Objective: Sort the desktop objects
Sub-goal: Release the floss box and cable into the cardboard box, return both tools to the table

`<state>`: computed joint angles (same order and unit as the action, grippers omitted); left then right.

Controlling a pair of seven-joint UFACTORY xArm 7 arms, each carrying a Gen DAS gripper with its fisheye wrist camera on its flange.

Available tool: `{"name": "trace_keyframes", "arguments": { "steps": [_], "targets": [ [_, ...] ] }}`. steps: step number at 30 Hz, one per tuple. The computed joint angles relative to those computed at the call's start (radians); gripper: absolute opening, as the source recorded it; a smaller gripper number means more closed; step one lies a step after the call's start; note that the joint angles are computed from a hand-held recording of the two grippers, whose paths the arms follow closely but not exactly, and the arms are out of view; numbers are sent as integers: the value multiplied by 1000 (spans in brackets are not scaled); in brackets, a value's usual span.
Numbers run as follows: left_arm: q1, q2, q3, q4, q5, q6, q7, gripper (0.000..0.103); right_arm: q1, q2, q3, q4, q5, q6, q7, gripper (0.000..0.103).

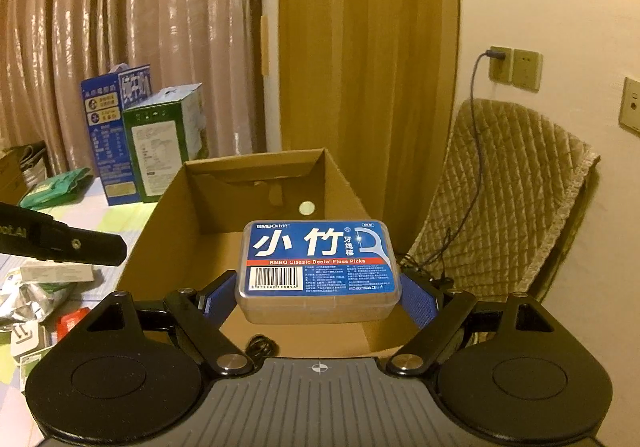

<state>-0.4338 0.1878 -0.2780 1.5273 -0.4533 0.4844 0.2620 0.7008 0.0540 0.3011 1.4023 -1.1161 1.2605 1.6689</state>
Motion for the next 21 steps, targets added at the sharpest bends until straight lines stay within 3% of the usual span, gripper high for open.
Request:
{"name": "trace_keyframes", "arguments": {
  "steps": [5,7,9,13,18,21],
  "targets": [
    [14,-39,6,-42,-29,-9,17,21,-16,8,-16,1,3,-79,11,87],
    [21,-62,12,-66,-50,-11,20,24,-8,17,-12,16,-3,-39,22,94],
    [28,-93,22,-100,-72,-16,19,32,4,13,-8,15,-12,-18,26,95],
    [39,-162,50,-174,-85,-16,11,37,32,7,13,17,-20,23,45,95],
    [54,-278,96,-308,-42,-34,-12,59,100,33,45,66,-84,118,84,95],
    [65,-348,126,-388,-1,-43,-38,71,132,61,42,107,-95,94,70,95]
  ]
}}
